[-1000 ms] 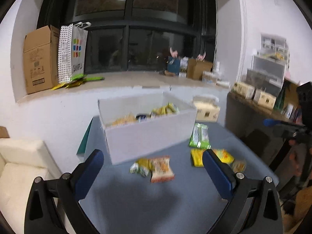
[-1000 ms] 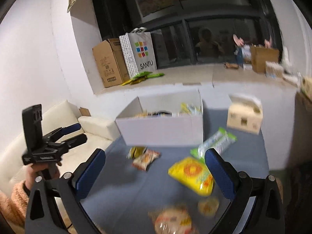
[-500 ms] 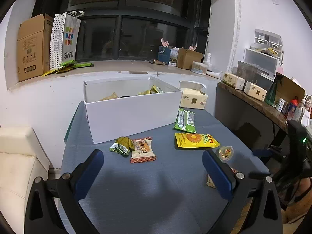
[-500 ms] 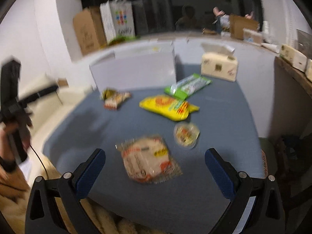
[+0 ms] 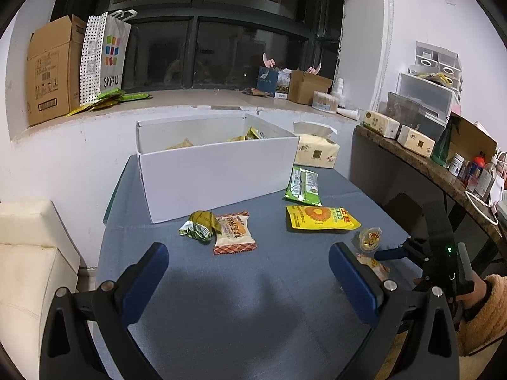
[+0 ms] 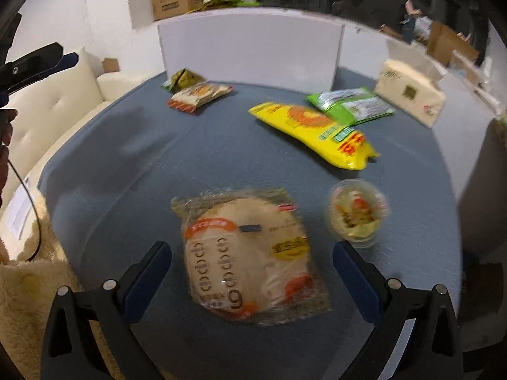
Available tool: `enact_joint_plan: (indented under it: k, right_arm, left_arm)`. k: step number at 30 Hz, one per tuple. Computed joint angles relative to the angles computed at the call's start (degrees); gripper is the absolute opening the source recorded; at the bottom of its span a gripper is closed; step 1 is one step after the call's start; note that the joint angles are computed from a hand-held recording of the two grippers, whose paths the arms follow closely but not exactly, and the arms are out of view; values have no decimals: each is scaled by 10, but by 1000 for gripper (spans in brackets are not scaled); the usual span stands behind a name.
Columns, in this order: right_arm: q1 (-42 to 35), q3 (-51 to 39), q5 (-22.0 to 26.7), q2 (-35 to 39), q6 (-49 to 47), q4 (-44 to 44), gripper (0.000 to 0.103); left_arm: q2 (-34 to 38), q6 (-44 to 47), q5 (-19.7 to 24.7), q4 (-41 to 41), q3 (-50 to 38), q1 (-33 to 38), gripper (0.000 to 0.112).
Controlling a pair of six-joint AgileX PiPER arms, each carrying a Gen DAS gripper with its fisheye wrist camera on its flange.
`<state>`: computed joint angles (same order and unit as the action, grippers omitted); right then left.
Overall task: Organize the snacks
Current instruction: 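Move both tools back over the remaining snacks, then grasp the round white bread pack with the right gripper while the left grasps a green snack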
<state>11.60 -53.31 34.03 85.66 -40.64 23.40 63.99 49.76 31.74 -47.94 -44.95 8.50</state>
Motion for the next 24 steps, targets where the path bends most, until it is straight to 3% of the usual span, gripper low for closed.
enact_joint_plan:
  k: [2,4,9,15,19,24]
  right_arm:
    - [13,10,-18,-6,16,-19,100]
    - [14,12,-23,-14,20,-12,78]
    - [0,16,-2,-40,-12,33,78]
    - [-37,17,16,-106,-55,120,78]
    - [-67,11,33,-139,-70,168,78]
    - [-93,9,48,-153,-82,205,79]
  left_arm:
    - [6,-11,-6,12,0,-1,103]
    - [14,-17,-7,16,-1,0,103]
    - [51,4,8,-14,-16,17,103]
    - [185,-52,38,11,-128,16,103]
    - [308,-203,60,131,-248,-6,103]
    - [397,-314,80,213,-343,-23,102]
